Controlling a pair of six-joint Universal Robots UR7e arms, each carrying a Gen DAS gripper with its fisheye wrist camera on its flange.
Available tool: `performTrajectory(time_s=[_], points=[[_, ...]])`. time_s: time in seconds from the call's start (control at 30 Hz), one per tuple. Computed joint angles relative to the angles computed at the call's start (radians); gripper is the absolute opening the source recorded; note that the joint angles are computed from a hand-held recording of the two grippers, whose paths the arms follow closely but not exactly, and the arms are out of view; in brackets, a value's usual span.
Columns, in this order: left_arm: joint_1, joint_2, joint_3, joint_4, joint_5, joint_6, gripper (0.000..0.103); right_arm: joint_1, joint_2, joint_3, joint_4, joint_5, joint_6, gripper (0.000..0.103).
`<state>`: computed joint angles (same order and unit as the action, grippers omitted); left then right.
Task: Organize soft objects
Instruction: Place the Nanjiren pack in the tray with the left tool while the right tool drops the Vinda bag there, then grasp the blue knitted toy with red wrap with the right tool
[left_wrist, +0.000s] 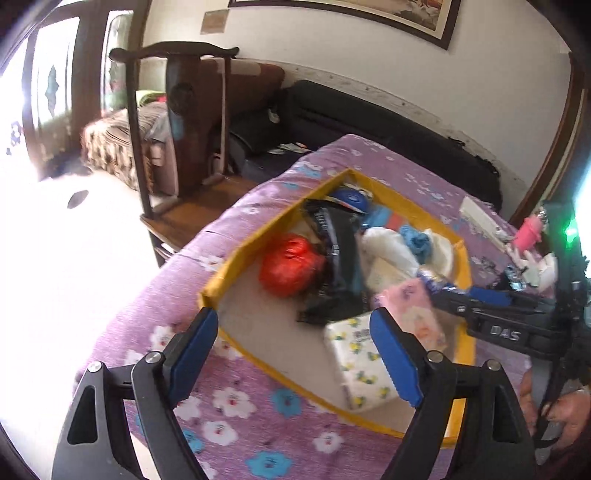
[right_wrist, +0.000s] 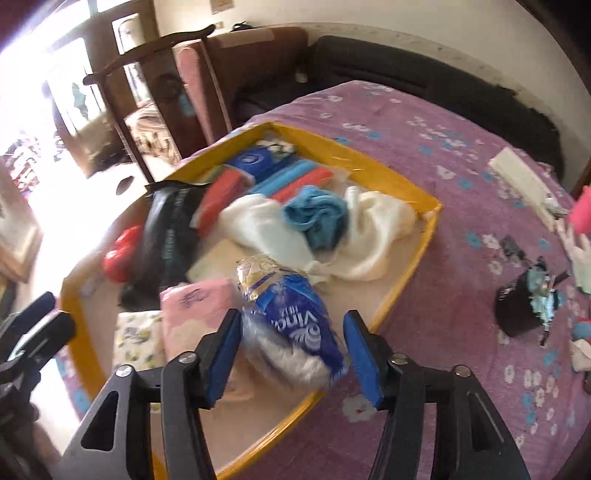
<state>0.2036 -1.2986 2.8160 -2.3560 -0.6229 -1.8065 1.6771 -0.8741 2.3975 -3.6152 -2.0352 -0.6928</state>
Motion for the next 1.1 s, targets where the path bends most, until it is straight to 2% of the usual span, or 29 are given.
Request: performTrajectory(time_s=[0.1, 0.2, 0.6, 0.87, 0.97, 1.1], points=[[0.007, 0.015, -0.03, 0.106, 0.005, -0.045, 0.084, 0.01, 0.001, 0.025, -0.093, 0.006, -0.044, 0.077], [-0.005, 0.028, -0.043, 0.15, 0.001, -0.07, 0.084, 0.009, -0.019, 0.052, -0.15, 0.035, -0.075, 0.08], [-0.036, 0.095, -0.111, 0.245, -0.045, -0.075, 0.085, -0.084, -0.137, 0.152, -0.18, 0.117, -0.096, 0.082], [-0.069, 0.184, -0.171, 0.228, -0.072, -0.022, 0.085, -0.215, -0.276, 0.226, -0.161, 0.213, -0.13, 0.082], [-0.083, 0.222, -0.185, 0.167, -0.071, 0.034, 0.085, -0.298, -0.331, 0.26, -0.168, 0.257, -0.163, 0.084], [-0.097, 0.3, -0.193, -0.004, -0.057, 0.153, 0.086, -0.438, -0.42, 0.29, -0.144, 0.302, -0.206, 0.084]])
